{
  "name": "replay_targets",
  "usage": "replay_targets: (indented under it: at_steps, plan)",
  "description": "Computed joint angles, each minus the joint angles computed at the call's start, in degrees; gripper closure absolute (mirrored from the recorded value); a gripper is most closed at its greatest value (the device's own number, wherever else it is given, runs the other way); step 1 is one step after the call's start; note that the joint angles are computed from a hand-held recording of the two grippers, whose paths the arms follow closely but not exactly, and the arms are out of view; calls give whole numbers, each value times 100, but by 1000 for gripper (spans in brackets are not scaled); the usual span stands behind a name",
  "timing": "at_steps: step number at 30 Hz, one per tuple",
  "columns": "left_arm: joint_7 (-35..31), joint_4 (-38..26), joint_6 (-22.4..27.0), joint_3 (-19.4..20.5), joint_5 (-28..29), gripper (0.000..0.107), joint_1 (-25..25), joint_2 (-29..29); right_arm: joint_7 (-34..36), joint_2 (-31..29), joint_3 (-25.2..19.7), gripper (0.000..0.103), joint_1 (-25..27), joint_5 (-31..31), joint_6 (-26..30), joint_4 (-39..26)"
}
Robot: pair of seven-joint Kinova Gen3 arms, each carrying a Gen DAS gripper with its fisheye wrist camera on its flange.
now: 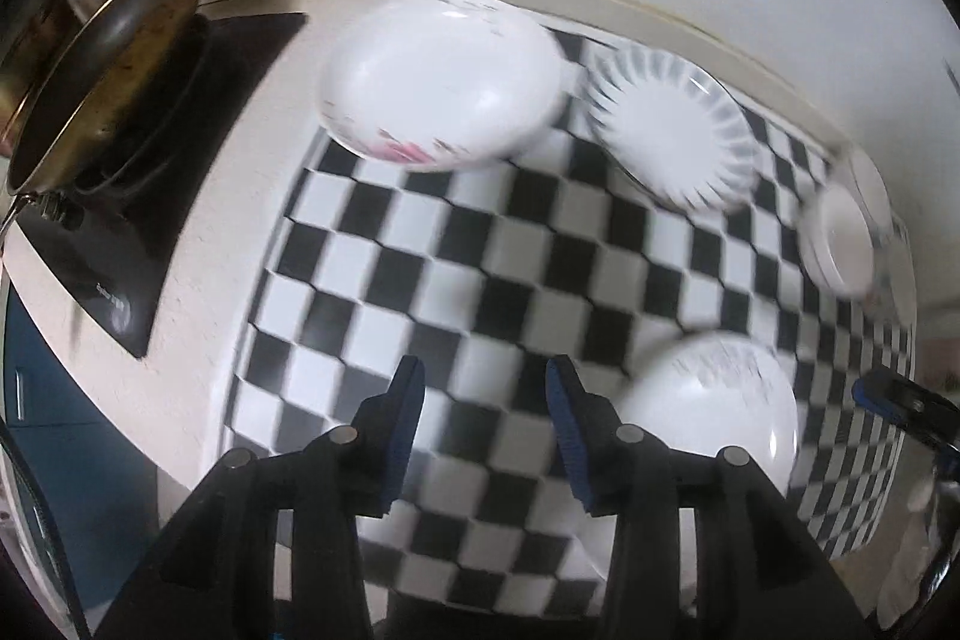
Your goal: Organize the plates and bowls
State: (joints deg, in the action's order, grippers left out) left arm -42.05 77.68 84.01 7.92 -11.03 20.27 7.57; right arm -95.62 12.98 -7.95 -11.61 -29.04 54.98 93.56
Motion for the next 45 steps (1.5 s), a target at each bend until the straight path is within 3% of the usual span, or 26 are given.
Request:
replay_targets:
  at_steps: [5, 9, 11, 13, 15, 22, 24, 26, 30, 32, 34, 37, 45]
  plan:
    - [-1014, 222, -519, -472, 431, 68, -936, 227, -680, 988, -249, 23, -453, 122, 157, -1327]
    - [-1946, -150, -653, -396, 791, 68, -1987, 840, -1341, 1997, -236, 23, -979, 219, 113, -2389]
    - [-2366, -491, -598, -475, 922, 68, -2251, 1218, -1707, 2462, -184, 24, -1218, 397, 128, -2920]
    - [-2747, -904, -550, -768, 1028, 68, -2244, 1640, -2033, 2910, -106, 25, -1403, 532, 193, -3451]
    - [-3044, -1299, -427, -766, 1072, 68, -2360, 1979, -2231, 3313, 92, 27, -1602, 539, 383, -3982]
    - [-3973, -2439, 28, -671, 1202, 68, -2533, 2940, -3001, 4378, -121, 39, -1787, 1072, 1343, -5840]
    - [-4146, -2506, 22, -634, 1347, 68, -2600, 2987, -3142, 4617, -90, 43, -1872, 1145, 1572, -6310]
    - [-4265, -2537, 18, -652, 1346, 73, -2555, 2995, -3290, 4759, -69, 57, -1909, 1189, 1685, -6571]
    - [-4388, -2202, -197, -700, 1352, 75, -2507, 2804, -3564, 5028, 4, 66, -1981, 1352, 2003, -7154]
    - [-4389, -2064, -265, -720, 1381, 75, -2523, 2714, -3668, 5234, 172, 86, -2108, 1496, 2374, -7685]
    - [-4378, -1802, -394, -702, 1537, 76, -2615, 2554, -3756, 5436, 210, 87, -2151, 1590, 2644, -8142]
    - [-4384, -1346, -637, -708, 1610, 78, -2626, 2244, -3719, 5464, 189, 87, -2156, 1604, 2674, -8221]
    - [-4195, -161, -1154, -726, 1686, 78, -2459, 1243, -3375, 4593, 117, 87, -2146, 1736, 1920, -6710]
